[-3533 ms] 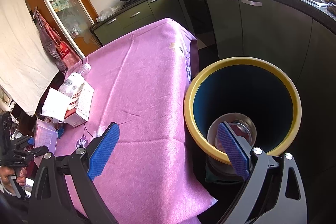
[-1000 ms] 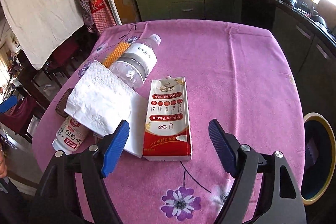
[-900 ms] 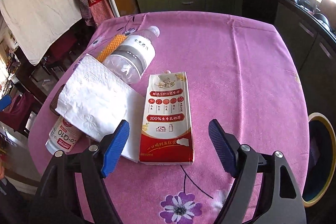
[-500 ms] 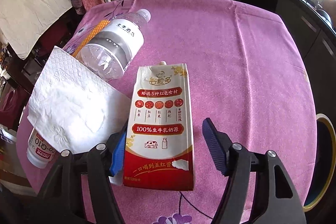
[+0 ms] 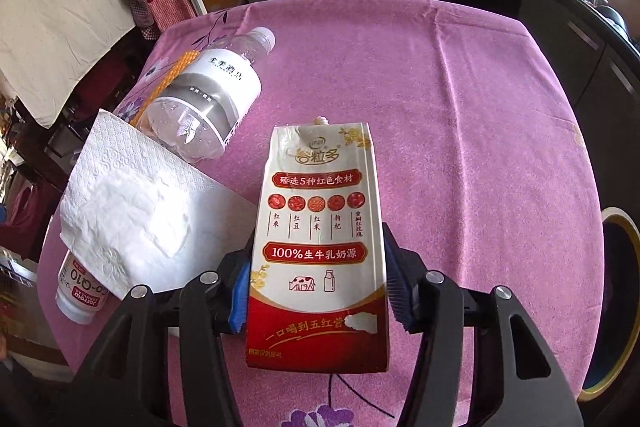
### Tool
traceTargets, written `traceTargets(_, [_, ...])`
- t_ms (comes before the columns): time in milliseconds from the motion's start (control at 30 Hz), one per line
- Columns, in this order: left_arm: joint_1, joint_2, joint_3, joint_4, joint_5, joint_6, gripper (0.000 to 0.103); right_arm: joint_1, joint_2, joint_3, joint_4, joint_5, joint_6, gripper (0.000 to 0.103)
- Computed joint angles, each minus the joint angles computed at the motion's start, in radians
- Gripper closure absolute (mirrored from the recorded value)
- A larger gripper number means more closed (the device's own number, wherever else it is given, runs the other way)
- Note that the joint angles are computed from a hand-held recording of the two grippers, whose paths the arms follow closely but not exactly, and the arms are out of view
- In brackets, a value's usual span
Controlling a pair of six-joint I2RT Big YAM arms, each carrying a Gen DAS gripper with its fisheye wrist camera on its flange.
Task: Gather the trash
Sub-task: 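Carry the milk carton over the bin and open the right gripper, then grasp the white supplement bottle with the left gripper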
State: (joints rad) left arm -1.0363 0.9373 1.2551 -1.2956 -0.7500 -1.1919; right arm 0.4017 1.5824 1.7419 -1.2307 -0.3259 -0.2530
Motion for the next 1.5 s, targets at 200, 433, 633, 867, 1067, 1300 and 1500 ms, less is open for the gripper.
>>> traceTargets(200, [-0.003, 0.008, 0.007, 0.011, 0.012, 0.031, 0.007, -0.115, -0.068, -0.010, 0.028, -0.057, 0.036, 0.049])
traceTargets(433, [0.009, 0.048, 0.045, -0.161, -0.021, -0.102, 0.007, -0.338, 0.006, 0.090, 0.001, 0.041, 0.087, 0.049])
traceTargets(633, [0.011, 0.056, 0.061, -0.164, -0.008, -0.090, 0.007, -0.438, 0.136, 0.176, -0.041, 0.141, 0.079, 0.048])
traceTargets(867, [0.006, 0.074, 0.079, -0.164, 0.007, -0.063, 0.007, -0.473, 0.188, 0.185, 0.027, 0.205, 0.124, 0.029])
traceTargets(1067, [-0.004, 0.096, 0.087, -0.131, 0.033, 0.035, 0.007, -0.490, 0.104, 0.082, 0.063, 0.113, 0.133, 0.027])
traceTargets(1300, [0.013, 0.090, 0.052, -0.025, 0.129, 0.115, 0.007, -0.491, -0.040, -0.060, 0.099, -0.009, 0.120, 0.023])
traceTargets(1500, [0.052, 0.102, 0.029, 0.028, 0.211, 0.132, 0.009, -0.467, -0.110, -0.110, 0.102, -0.061, 0.109, 0.020])
